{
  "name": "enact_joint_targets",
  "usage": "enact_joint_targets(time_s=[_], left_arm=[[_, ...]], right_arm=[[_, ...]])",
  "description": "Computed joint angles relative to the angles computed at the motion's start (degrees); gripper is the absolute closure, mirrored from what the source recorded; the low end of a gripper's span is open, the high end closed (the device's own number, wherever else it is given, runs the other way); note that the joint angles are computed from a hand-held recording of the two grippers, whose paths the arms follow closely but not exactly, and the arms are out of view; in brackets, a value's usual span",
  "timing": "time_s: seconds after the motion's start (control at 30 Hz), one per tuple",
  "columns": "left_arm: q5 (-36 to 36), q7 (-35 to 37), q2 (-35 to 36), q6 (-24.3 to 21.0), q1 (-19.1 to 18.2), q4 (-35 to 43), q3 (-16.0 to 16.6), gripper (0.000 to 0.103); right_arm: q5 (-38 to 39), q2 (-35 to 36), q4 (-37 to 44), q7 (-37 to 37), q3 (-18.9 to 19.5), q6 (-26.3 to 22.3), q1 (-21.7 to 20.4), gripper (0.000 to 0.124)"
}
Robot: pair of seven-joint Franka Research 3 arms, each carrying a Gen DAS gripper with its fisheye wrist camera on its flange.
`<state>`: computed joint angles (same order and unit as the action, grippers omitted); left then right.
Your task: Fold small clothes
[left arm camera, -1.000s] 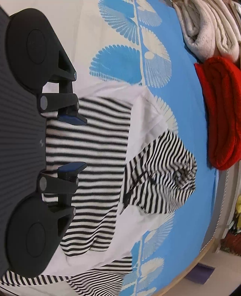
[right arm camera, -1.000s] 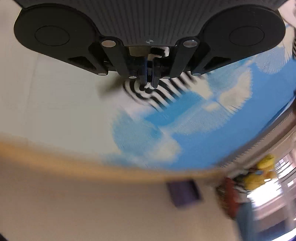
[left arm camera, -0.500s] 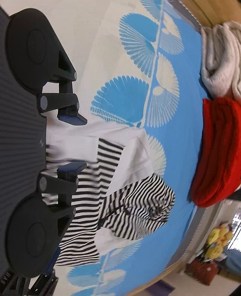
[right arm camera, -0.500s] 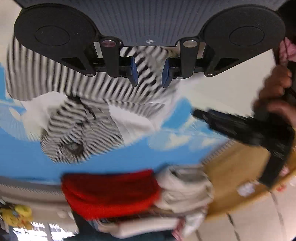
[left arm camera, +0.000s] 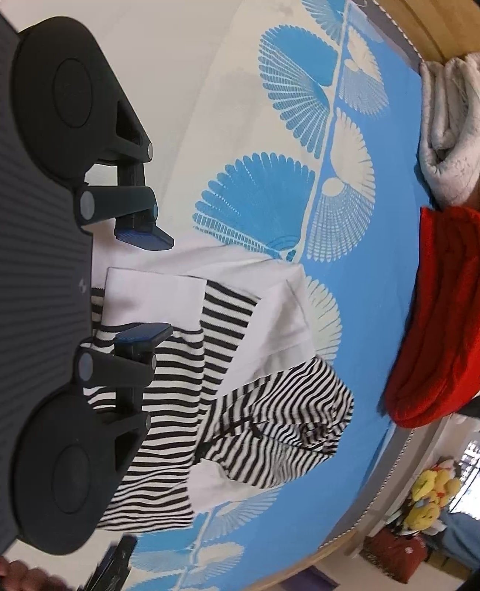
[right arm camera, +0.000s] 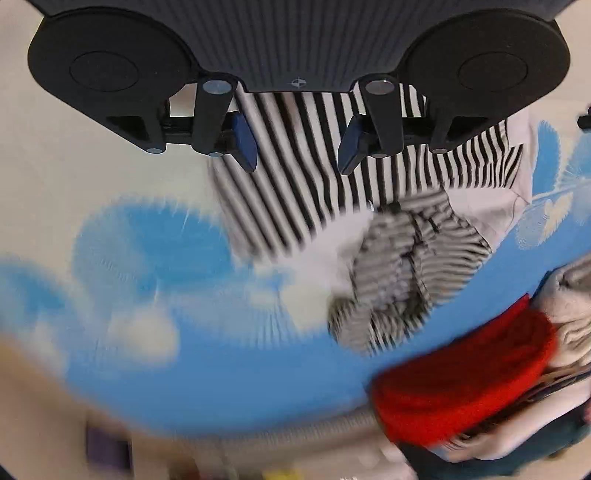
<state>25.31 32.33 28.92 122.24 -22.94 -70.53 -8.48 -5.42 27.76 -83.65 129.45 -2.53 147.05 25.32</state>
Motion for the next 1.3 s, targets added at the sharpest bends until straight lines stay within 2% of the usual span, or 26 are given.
enact_joint_targets(time_s=[0.03,0.07,0.13,0.17,0.23,0.3,0.37,0.4,0.47,0.5,0.53,0.63,0.7,0.8,0.83,1.13,1.3], left_arm=[[0.1,0.4,0.6,-0.4,-0.2,0.7,0.0,0.055],[0.2,0.7,1.1,-0.8,-0.4,1.5,0.0,0.055],[0.2,0.9,2.3,-1.8,-0.8,3.1,0.1,0.055],[0.2,0.9,3.0,-2.3,-1.0,4.0,0.3,0.055],[0.1,1.0,4.1,-3.2,-1.3,5.7,0.5,0.055],[0.2,1.4,5.2,-3.9,-1.8,7.3,0.7,0.055],[0.2,2.2,6.2,-4.4,-2.2,8.7,0.8,0.055],[0.2,2.5,6.6,-4.7,-2.5,9.3,0.8,0.055],[0.1,2.7,7.3,-5.3,-2.9,10.3,1.0,0.055],[-0.1,2.6,7.5,-5.4,-3.0,10.6,1.0,0.055],[-0.1,2.5,7.7,-5.5,-3.1,10.9,1.1,0.055],[-0.4,1.7,7.6,-5.1,-3.2,10.8,1.3,0.055],[-0.6,1.4,7.3,-4.4,-3.0,10.6,1.3,0.055],[-0.5,0.9,6.5,-3.1,-2.9,9.9,1.3,0.055],[-0.5,0.7,6.3,-2.8,-2.8,9.6,1.3,0.055],[-1.6,0.0,3.7,-0.2,-1.3,5.8,0.6,0.055],[-1.8,-0.5,2.1,0.8,-0.5,3.4,0.5,0.055]], right_arm=[[3.6,1.2,0.7,-1.8,1.8,-1.2,-2.2,0.077],[5.0,2.3,1.8,-2.3,2.0,-4.0,-2.9,0.077],[3.4,4.1,4.6,-0.9,0.4,-13.1,-2.0,0.078],[3.1,3.9,4.1,-0.5,0.1,-14.0,-2.0,0.079],[3.2,2.9,3.0,-0.1,0.4,-12.5,-2.2,0.079],[2.0,1.3,0.5,-0.7,0.5,-7.2,-1.8,0.078],[1.5,1.7,0.8,-3.4,1.2,-4.4,-1.7,0.077],[3.9,2.0,0.9,-5.8,2.9,-4.0,-2.7,0.074],[12.1,3.7,2.8,-9.8,6.6,-6.7,-5.9,0.073],[14.6,4.5,4.0,-9.0,6.8,-10.2,-6.3,0.074],[15.5,4.7,4.1,-8.5,6.5,-11.2,-6.1,0.079],[11.4,4.4,5.3,-7.4,3.7,-12.1,-2.9,0.078],[7.1,3.1,4.6,-6.7,2.1,-10.0,-0.6,0.077],[6.6,2.6,4.3,-8.7,3.0,-6.7,-0.4,0.074],[6.4,3.2,5.5,-9.0,3.1,-7.0,-0.1,0.073],[6.7,10.2,16.0,-11.0,3.7,-18.8,1.3,0.070],[4.6,10.4,16.6,-10.4,2.5,-18.6,2.8,0.070]])
